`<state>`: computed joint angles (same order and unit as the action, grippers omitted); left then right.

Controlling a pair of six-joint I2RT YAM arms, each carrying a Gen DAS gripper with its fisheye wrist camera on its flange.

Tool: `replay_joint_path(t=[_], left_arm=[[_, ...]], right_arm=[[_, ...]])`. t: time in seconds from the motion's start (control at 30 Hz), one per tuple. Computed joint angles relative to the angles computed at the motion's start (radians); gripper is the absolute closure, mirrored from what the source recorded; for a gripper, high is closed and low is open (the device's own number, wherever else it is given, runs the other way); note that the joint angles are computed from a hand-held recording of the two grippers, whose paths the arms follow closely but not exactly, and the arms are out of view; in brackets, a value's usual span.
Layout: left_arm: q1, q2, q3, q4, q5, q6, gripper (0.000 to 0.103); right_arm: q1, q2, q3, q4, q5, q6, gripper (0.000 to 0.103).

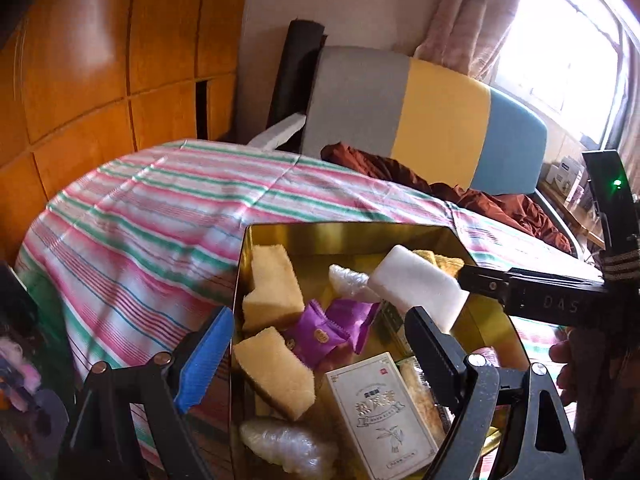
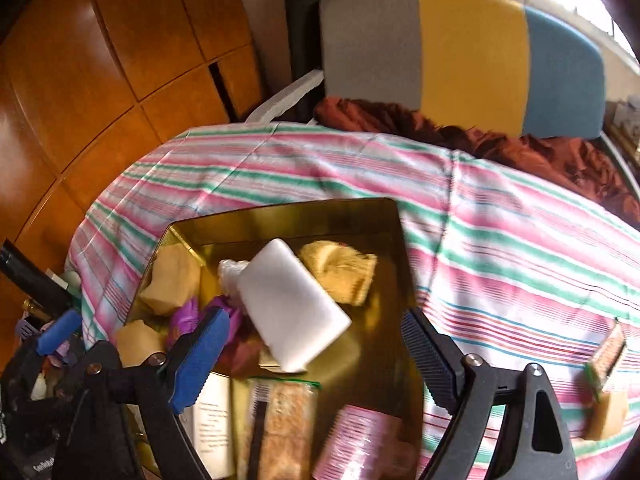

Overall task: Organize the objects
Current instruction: 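Move both grippers back to the cracker packet and yellow sponge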

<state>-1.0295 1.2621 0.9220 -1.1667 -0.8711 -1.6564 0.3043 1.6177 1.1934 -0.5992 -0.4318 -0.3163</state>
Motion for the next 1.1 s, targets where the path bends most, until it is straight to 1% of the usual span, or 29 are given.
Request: replay_joint_path(t=[0.13,0.27,0.47,0.6,0.77,1.0,1.07,1.1], left_arm=[[-0.015,0.023,0.033,-0.002,-0.011,0.019,0.015],[-0.030,0.055,0.067,0.009,-0.009,0.043,0.015],[-0.042,0.116,0.131,0.036,-0.007,0.111,0.015],[-0.042,0.156,0.173,0.064,-0.001,0.170,0.015],[-0.037,0.208,0.236,0.116,0.004,0.280,0.015],[-0.018,0.299,0.330,0.233,0.040,0.464,0.015],[-0.012,0.332,0.361,0.265,0.060,0.517,0.015],[-0.009,0.347,0.375,0.276,0.070,0.536,0.015]], right_arm=[[-0.069,-0.040,-0.027,0.012,-0.005,-0.030,0.014],[-0.160,-0.035,-0.021,-0.002,-0.025,-0.058,0.014],[-0.305,0.025,0.028,-0.020,-0.025,-0.093,0.014],[-0.405,0.097,0.099,-0.039,-0.018,-0.117,0.013],[-0.533,0.207,0.243,-0.070,-0.002,-0.146,0.013],[-0.685,0.466,0.578,-0.184,0.040,-0.133,0.013],[-0.712,0.528,0.642,-0.212,0.054,-0.124,0.013],[-0.726,0.555,0.669,-0.234,0.044,-0.115,0.013]])
